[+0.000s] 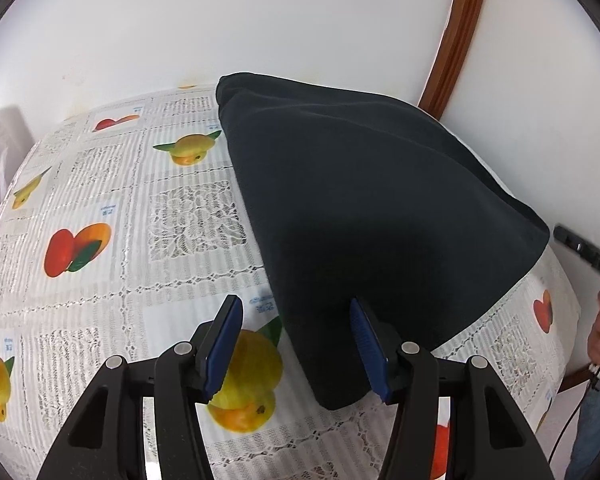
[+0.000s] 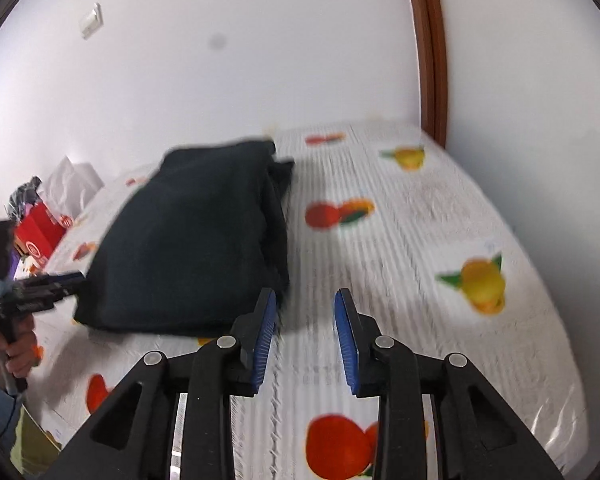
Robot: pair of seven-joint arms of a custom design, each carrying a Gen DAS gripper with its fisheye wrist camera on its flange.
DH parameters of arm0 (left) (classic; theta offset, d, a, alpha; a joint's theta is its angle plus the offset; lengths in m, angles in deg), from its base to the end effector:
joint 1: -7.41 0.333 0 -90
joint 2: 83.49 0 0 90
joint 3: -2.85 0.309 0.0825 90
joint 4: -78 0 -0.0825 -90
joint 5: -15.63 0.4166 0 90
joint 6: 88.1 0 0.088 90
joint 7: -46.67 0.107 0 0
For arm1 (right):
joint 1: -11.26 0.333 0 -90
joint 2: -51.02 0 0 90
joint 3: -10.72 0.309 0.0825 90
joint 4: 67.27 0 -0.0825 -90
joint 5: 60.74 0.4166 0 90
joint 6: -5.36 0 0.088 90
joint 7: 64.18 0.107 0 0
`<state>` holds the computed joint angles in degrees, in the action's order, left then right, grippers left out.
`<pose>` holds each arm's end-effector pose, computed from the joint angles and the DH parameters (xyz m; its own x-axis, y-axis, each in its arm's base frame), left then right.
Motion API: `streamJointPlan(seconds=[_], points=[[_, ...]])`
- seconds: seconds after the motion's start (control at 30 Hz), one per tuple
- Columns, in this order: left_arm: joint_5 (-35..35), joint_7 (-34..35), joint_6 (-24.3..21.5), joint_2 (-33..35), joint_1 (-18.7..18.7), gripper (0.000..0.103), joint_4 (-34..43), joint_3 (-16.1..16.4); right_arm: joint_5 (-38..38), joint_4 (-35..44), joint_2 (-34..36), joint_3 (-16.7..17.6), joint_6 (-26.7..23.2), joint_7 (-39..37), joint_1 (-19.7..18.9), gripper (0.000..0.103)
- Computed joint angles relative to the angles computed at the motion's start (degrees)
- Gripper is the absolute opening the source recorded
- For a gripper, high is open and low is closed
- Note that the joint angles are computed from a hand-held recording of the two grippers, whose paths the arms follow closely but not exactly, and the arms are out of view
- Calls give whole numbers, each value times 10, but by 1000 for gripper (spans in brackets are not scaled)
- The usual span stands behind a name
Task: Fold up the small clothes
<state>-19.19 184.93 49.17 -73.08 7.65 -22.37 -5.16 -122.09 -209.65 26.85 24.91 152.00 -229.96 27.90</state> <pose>0.6763 -0.0911 0.4974 -0.6078 -0.7825 0.1351 -0.6663 0.4100 -0.6229 0.4055 0.2601 0.4581 -0.3541 -0.9112 -0.2105 -0.4941 0.3734 -0.7851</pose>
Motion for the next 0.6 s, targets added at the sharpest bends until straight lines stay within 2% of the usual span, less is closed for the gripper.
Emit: streamJointPlan(seconds=[0.17,0.3,0.33,0.37,0.4,0.43,0.5,0.6], points=[[3,3,0,-7,-2,53,-10,-1,-58,79,86,-14,37,4,-23,31],[12,1,0,-12,-4,55,-22,1,-39,155,176,-47,62,-10,-21,30],[12,0,0,-11,-4,55,-23,1,-24,166,193,-55,60,-13,-19,21],[12,0,0,-11,-4,55,-23,2,-22,169,198,-60,58,-7,-15,7],[10,1,-2,-10,-3,56,-22,2,-59,162,194,-63,60,37,-16,3],[8,3,-5,-9,-2,56,-21,2,-123,146,180,-63,60,111,-19,3],[1,11,-9,-8,1,57,-18,2,-177,124,167,-71,92,190,-25,3],[0,22,-12,-4,1,57,-13,1,-164,120,168,-70,90,174,-21,3]])
